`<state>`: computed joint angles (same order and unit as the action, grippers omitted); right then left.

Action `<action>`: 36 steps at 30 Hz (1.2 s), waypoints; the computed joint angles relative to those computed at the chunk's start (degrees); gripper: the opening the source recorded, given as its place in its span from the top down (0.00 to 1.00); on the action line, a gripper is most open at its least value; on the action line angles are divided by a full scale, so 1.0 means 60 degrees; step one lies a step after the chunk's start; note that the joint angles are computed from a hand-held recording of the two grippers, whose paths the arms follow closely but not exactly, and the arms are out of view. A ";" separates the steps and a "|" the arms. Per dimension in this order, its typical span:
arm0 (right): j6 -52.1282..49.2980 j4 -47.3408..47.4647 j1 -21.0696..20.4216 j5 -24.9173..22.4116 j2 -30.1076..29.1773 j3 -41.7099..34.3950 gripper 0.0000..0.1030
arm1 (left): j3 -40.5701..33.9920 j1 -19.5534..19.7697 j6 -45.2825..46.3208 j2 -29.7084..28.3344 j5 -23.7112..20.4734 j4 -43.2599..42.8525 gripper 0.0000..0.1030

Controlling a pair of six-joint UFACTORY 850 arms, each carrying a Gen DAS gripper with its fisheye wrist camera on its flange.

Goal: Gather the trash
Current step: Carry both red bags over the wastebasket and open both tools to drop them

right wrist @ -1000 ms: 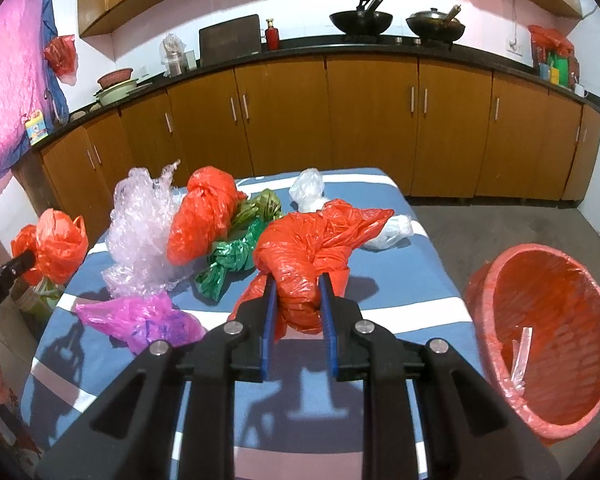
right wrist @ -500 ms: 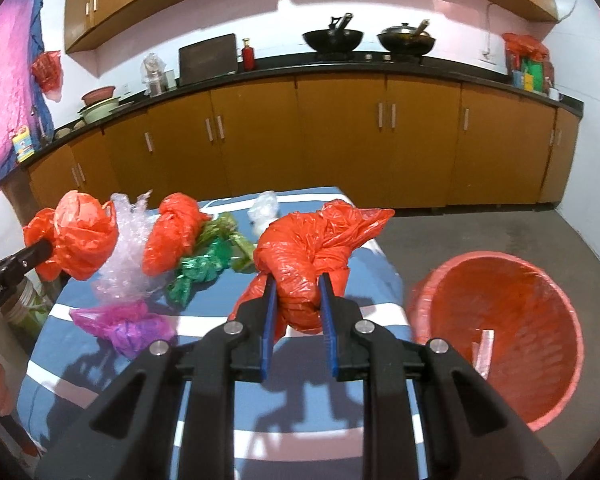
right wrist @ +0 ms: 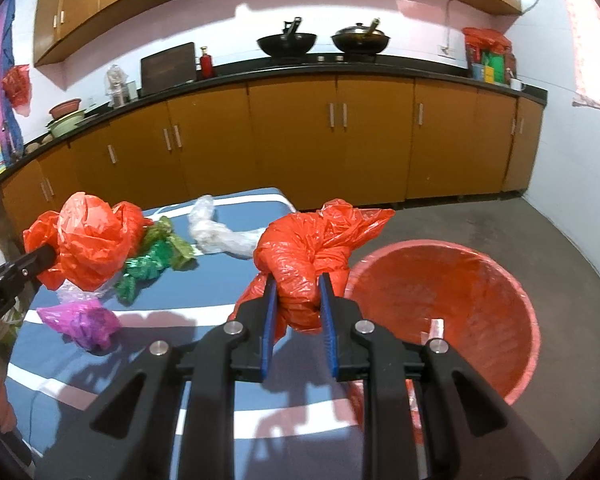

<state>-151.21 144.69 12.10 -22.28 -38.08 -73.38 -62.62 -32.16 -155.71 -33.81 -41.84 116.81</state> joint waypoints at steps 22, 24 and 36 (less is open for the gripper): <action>-0.1361 0.1936 -0.1270 0.0453 -0.0654 -0.0596 0.80 | -0.3733 -0.0405 0.1517 -0.2412 0.1883 0.0207 0.96; -0.1390 0.2010 -0.1340 0.0523 -0.0768 -0.0724 0.80 | -0.4051 -0.0424 0.1675 -0.2615 0.2027 0.0159 0.96; -0.1659 0.2344 -0.1595 0.0737 -0.1274 -0.1273 0.80 | -0.5983 -0.0435 0.3434 -0.3880 0.3009 -0.0984 0.96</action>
<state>-161.17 158.75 2.53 -17.86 -45.73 -81.02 -98.51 -34.77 -135.11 -57.09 -23.79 110.91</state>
